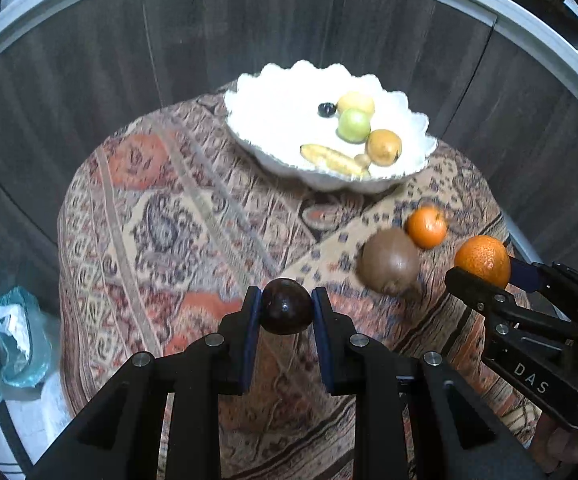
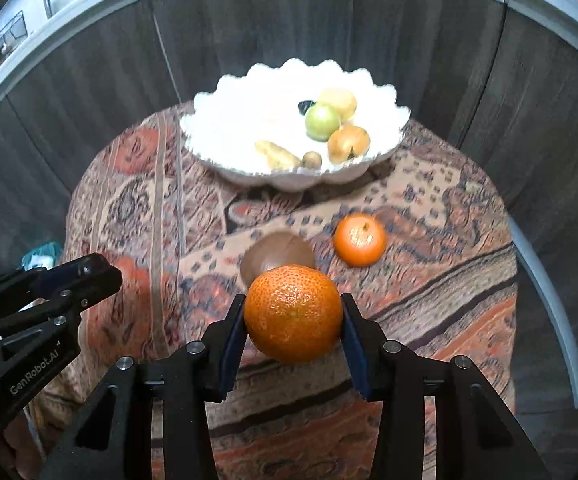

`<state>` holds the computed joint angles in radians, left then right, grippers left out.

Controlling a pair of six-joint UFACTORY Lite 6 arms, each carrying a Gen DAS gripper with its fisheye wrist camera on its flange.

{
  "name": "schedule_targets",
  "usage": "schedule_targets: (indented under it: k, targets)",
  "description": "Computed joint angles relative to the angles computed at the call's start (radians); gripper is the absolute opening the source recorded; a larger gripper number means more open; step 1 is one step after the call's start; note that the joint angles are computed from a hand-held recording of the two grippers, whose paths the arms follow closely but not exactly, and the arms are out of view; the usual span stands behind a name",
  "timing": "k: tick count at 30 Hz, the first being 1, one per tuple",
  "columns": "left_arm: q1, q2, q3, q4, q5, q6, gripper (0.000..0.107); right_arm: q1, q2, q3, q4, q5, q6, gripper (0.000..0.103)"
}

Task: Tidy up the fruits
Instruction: 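Lower plum and mandarin into the white bowl and open both tools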

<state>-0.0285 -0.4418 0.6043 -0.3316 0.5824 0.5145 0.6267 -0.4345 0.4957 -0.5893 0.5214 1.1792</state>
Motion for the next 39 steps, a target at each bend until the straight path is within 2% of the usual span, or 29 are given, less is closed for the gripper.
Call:
schedule_targets:
  k: [9,22,28,33,39]
  targets:
    - [-0.076,0.211,0.19,-0.001,-0.063,-0.045,0.026,-0.164,0.079,0.11,0.044,-0.064,-0.188,0.045]
    - [-0.124,0.58,0.55,-0.024,-0.104,-0.029,0.026,-0.371,0.346,0.345,0.183,-0.176,-0.463,0.045]
    - [-0.123,0.761,0.735,-0.025,-0.112,-0.002,0.026,-0.404,0.484,0.453,0.226,-0.204,-0.529,0.045]
    - [-0.12,0.9,0.867,0.008,-0.105,-0.03,0.026,-0.421,0.599,0.543,0.341,-0.204,-0.627,0.045]
    - [-0.127,1.002,0.952,0.036,-0.101,-0.052,0.026,-0.424,0.678,0.601,0.323,-0.192,-0.609,0.046]
